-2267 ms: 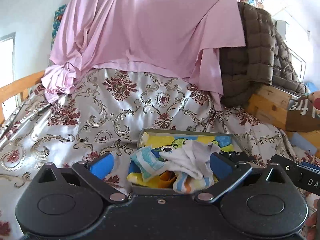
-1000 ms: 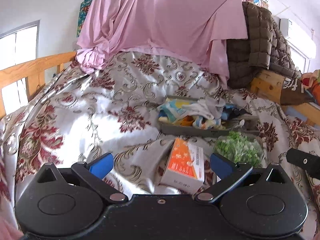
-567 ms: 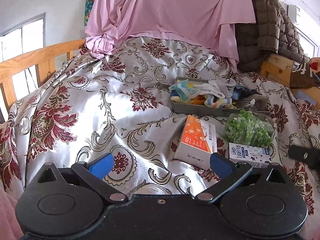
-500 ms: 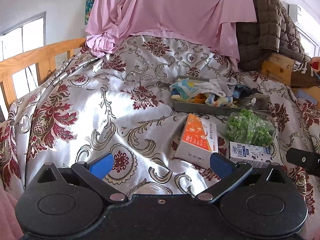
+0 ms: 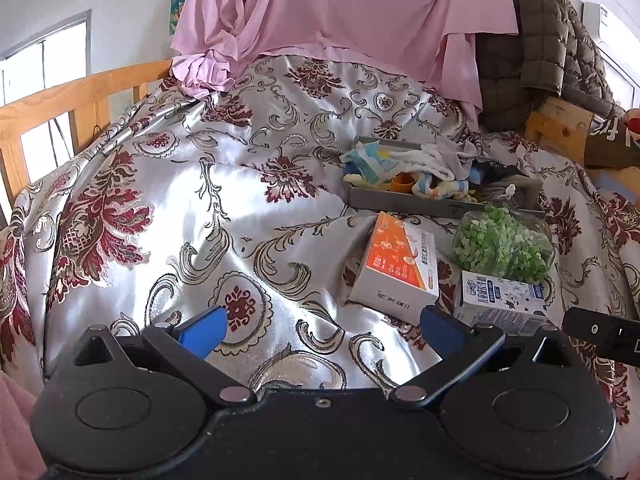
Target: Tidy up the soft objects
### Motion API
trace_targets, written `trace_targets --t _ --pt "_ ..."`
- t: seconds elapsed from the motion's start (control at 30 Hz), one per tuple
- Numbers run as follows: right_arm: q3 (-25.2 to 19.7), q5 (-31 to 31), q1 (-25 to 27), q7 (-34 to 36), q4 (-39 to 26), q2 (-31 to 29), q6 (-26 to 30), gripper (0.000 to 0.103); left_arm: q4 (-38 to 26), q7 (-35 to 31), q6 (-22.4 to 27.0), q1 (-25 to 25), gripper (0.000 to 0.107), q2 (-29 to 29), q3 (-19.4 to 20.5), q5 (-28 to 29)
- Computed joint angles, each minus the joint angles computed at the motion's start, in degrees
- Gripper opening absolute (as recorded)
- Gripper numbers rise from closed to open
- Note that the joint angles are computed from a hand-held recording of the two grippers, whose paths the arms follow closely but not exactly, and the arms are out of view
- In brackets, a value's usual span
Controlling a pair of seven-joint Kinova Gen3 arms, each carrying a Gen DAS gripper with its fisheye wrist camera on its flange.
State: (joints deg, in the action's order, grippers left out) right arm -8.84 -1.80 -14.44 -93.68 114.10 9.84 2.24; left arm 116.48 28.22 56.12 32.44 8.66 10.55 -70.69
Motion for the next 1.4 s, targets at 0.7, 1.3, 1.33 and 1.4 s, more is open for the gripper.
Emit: trace_targets --t 0.7,1.3,1.33,1.4 --pt "0.5 0.3 -0.5 -0.3 -0.1 0.0 0.1 0.103 0.1 0.0 -0.1 -0.1 0.102 0.0 0.0 0.2" --pt "1.0 0.4 -1.0 -0.6 -0.2 -0.1 0.4 0.103 0.0 -0.1 -0.1 -0.1 0.102 0.0 -0.1 0.3" --pt "1.0 0.4 -1.0 -0.6 -0.2 -0.1 0.4 0.103 0.0 -0.1 -0.1 -0.1 0.102 0.0 -0.1 0.3" --pt "1.0 0.4 -1.0 -0.6 -0.2 -0.1 0.4 0.103 0.0 -0.1 -0.1 -0.1 0.102 0.0 -0.1 0.4"
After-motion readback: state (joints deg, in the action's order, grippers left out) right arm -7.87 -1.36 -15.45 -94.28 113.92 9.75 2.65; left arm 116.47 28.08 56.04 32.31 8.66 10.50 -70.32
